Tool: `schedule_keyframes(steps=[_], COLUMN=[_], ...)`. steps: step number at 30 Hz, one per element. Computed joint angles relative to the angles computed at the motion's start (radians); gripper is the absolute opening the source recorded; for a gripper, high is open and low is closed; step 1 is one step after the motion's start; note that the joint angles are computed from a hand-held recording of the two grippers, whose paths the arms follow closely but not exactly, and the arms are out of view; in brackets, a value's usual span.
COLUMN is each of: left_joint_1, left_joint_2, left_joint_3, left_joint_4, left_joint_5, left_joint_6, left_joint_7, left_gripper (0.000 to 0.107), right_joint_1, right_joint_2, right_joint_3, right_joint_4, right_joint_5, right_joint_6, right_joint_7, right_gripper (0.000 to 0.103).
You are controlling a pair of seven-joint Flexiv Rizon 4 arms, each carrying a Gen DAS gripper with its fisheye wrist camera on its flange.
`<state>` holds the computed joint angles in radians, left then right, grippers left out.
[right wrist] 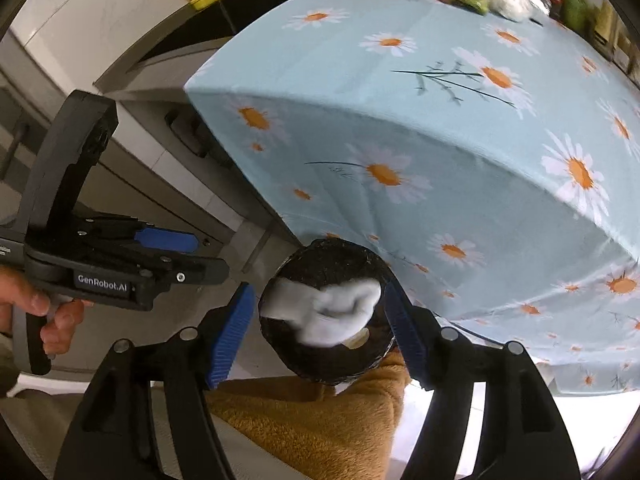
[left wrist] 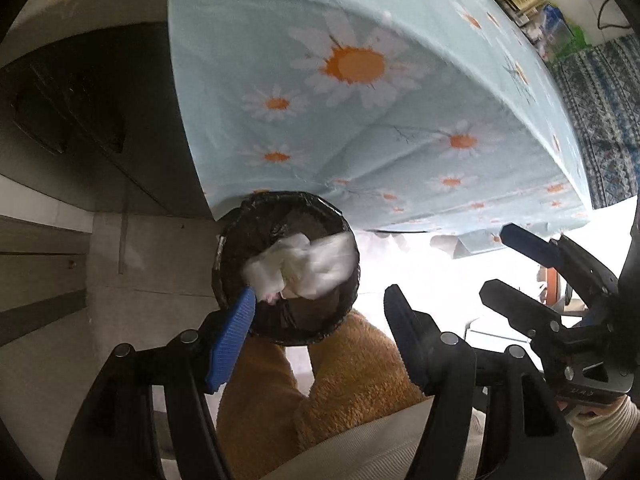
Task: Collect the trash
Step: 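Open both grippers to drop the cloth and towel into the bin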
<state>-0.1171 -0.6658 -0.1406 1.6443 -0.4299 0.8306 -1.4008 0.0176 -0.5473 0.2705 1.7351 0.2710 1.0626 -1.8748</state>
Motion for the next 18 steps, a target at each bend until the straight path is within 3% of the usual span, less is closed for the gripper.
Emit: schedule_keyframes(steps=[9,18], left_joint_1=[-0.002,0.005], left_joint_2=[-0.003,0.025], left_joint_3=[0.008,-0.001], left_joint_4=[-0.022,-0.014], left_joint_5=[0.019,0.005], left_joint_6=[-0.022,0.023], left_joint_7=[-0.014,0.017], left_gripper=[0.065,0.065], right_joint_1=[-0.003,0.005], right_joint_2=[0.016,0.061], right_joint_3=[-0.012,-0.016], right_joint_4=[0.004,0.038], right_joint_5=[0.002,-0.002], right_joint_6=[0.011,0.044], right_joint_7=[0.018,0.031], right_gripper=[0.067,0.067])
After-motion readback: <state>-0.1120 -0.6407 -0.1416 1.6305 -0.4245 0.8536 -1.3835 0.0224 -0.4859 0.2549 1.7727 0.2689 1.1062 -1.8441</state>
